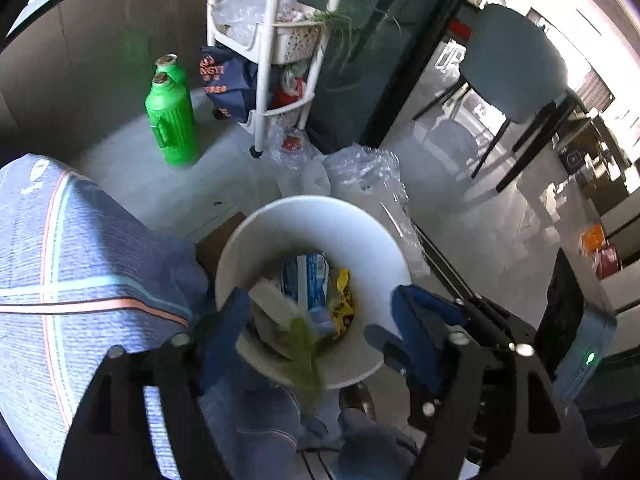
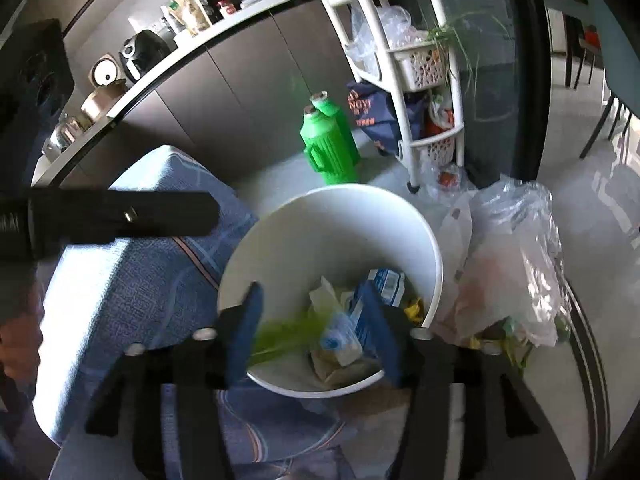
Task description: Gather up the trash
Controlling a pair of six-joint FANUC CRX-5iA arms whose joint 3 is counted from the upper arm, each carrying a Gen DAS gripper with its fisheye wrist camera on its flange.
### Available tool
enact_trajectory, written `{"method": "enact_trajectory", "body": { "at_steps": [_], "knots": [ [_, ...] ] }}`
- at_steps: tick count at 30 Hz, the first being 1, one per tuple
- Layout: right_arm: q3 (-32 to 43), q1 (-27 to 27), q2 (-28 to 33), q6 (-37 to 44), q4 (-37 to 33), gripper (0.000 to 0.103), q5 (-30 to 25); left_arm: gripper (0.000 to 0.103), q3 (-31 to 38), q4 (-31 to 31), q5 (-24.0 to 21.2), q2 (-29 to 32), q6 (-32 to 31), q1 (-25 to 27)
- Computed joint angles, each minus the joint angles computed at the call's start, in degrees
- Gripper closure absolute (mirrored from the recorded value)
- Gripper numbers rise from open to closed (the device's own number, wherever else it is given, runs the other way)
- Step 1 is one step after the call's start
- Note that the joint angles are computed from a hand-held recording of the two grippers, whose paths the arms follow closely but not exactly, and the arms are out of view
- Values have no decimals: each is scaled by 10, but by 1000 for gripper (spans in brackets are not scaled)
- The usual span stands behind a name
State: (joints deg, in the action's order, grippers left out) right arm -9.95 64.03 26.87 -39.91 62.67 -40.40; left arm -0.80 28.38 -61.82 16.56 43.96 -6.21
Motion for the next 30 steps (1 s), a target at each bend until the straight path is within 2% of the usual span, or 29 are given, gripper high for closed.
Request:
{"method": "enact_trajectory", "body": {
  "at_steps": [4,5,7,8,19,22,25,30],
  "knots": [
    [0,4,-1,3,10,30,-4,4,-19,27,30,-21,10,11],
    [2,6,0,5,9,28,-6,4,-23,31,33,-27,12,14],
    [6,8,1,8,3,12,-9,4,-24,27,30,-35,24,18],
    [6,9,0,8,2,8,-11,4,-24,24,28,-38,28,19],
    [56,30,3,56,-46,9,-53,4,-61,-17,56,-119,76,47],
    [71,38,1,62,-48,9,-69,4,-71,-21,48,-141,89,66],
    [97,49,1,88,-58,9,-95,4,-84,-14,41,-165,95,91],
    [182,73,20,171,-100,9,-173,4,-115,0,37,-222,103,146]
  ]
}}
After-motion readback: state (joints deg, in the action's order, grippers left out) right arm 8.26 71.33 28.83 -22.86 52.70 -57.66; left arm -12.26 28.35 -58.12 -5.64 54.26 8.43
